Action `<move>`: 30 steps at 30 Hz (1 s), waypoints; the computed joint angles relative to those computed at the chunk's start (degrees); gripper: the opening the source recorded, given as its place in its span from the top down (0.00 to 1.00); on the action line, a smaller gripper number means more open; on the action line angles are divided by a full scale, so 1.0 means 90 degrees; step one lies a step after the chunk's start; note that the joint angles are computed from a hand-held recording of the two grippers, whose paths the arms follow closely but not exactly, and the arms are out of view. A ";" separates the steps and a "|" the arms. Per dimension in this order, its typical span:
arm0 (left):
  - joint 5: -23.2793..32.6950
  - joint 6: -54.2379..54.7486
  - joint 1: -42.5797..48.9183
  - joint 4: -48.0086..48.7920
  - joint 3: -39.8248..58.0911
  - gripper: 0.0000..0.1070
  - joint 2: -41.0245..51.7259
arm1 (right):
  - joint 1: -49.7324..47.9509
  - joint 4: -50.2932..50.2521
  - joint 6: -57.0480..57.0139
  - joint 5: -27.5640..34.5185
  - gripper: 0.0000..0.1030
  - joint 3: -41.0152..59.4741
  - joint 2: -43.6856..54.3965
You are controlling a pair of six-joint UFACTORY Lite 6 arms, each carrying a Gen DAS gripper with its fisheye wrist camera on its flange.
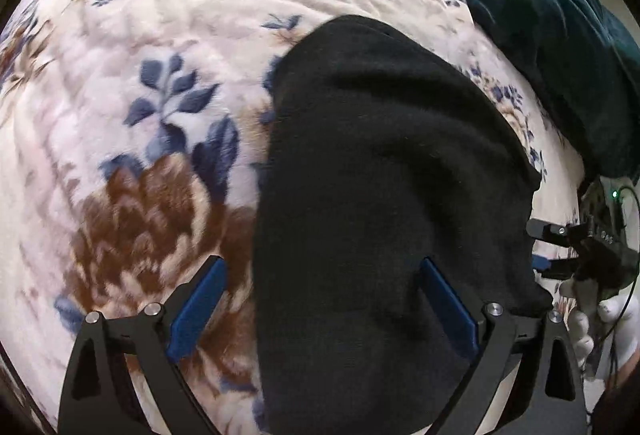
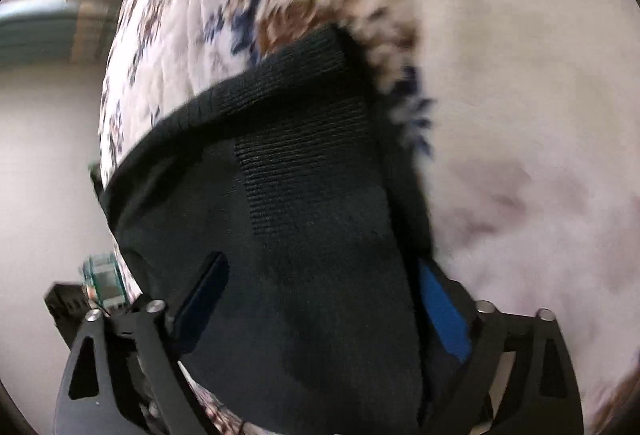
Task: Fold small clothes
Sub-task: 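Open both grippers and release the folded black sweater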
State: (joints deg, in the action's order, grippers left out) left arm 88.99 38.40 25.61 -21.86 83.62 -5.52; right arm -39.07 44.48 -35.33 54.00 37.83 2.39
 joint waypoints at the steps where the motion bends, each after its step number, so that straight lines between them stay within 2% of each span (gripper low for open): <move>1: 0.0007 0.0048 0.0016 -0.0020 -0.0053 0.08 -0.0001 | 0.0061 0.0062 -0.0068 -0.0013 0.04 0.0101 0.0170; 7: 0.0227 0.0019 0.0126 -0.0432 -0.0312 0.09 0.0221 | 0.0075 0.0427 -0.0633 0.0221 0.03 0.0155 0.0404; 9: 0.0303 -0.0108 0.0275 -0.0712 -0.0398 0.12 0.0415 | 0.0173 0.0529 -0.0691 0.0102 0.05 -0.0017 0.0267; 10: 0.0329 -0.0085 0.0357 -0.0844 -0.0403 0.27 0.0515 | 0.0311 0.0552 -0.0657 -0.0001 0.16 -0.0039 0.0225; 11: 0.0404 0.0032 0.0444 -0.1051 -0.0389 0.42 0.0588 | 0.0433 0.0456 -0.0576 -0.0077 0.39 -0.0091 0.0129; 12: 0.0464 0.0105 0.0454 -0.1141 -0.0328 0.46 0.0637 | 0.0542 0.0186 -0.0329 -0.0257 0.55 -0.0186 -0.0052; 13: 0.0585 0.0119 0.0405 -0.1197 -0.0150 0.53 0.0733 | 0.0493 0.0183 -0.0277 -0.0216 0.67 -0.0218 -0.0065; 14: 0.0710 0.0120 0.0340 -0.1214 0.0074 0.58 0.0854 | 0.0208 0.0401 -0.0481 0.0018 0.72 -0.0352 -0.0079; 16: 0.0786 0.0175 0.0047 -0.1210 0.0756 0.60 0.1262 | -0.0462 0.0680 -0.0669 0.0538 0.76 -0.0704 -0.0314; 19: 0.0832 0.0353 -0.0477 -0.0666 0.1367 0.52 0.1748 | -0.1155 0.0816 -0.0619 0.1487 0.77 -0.1257 -0.1070; 20: 0.0917 0.0354 -0.0521 -0.0552 0.1520 0.51 0.1813 | -0.1178 0.0656 -0.0459 0.1596 0.77 -0.1368 -0.1318; 21: 0.1045 0.0307 -0.0490 -0.0460 0.1687 0.50 0.1836 | -0.1026 0.0330 -0.0059 0.1467 0.76 -0.1449 -0.1629; 22: 0.1150 0.0233 -0.0398 -0.0315 0.1848 0.50 0.1774 | -0.0898 0.0128 0.0186 0.1316 0.68 -0.1477 -0.1815; 23: 0.1180 0.0135 -0.0291 -0.0186 0.1981 0.46 0.1679 | -0.0658 -0.0247 0.0565 0.1078 0.52 -0.1378 -0.1990; 24: 0.1203 0.0055 -0.0068 -0.0062 0.2110 0.43 0.1495 | -0.0307 -0.0806 0.1104 0.0767 0.48 -0.1179 -0.2147; 27: 0.1260 0.0204 0.0861 0.0036 0.2102 0.35 0.0916 | -0.0060 -0.1262 0.1676 0.0549 0.46 -0.0705 -0.2553; 30: 0.0926 0.0634 0.1654 0.0451 0.1296 0.32 0.0152 | 0.0039 -0.1154 0.1743 0.0154 0.39 -0.0361 -0.2369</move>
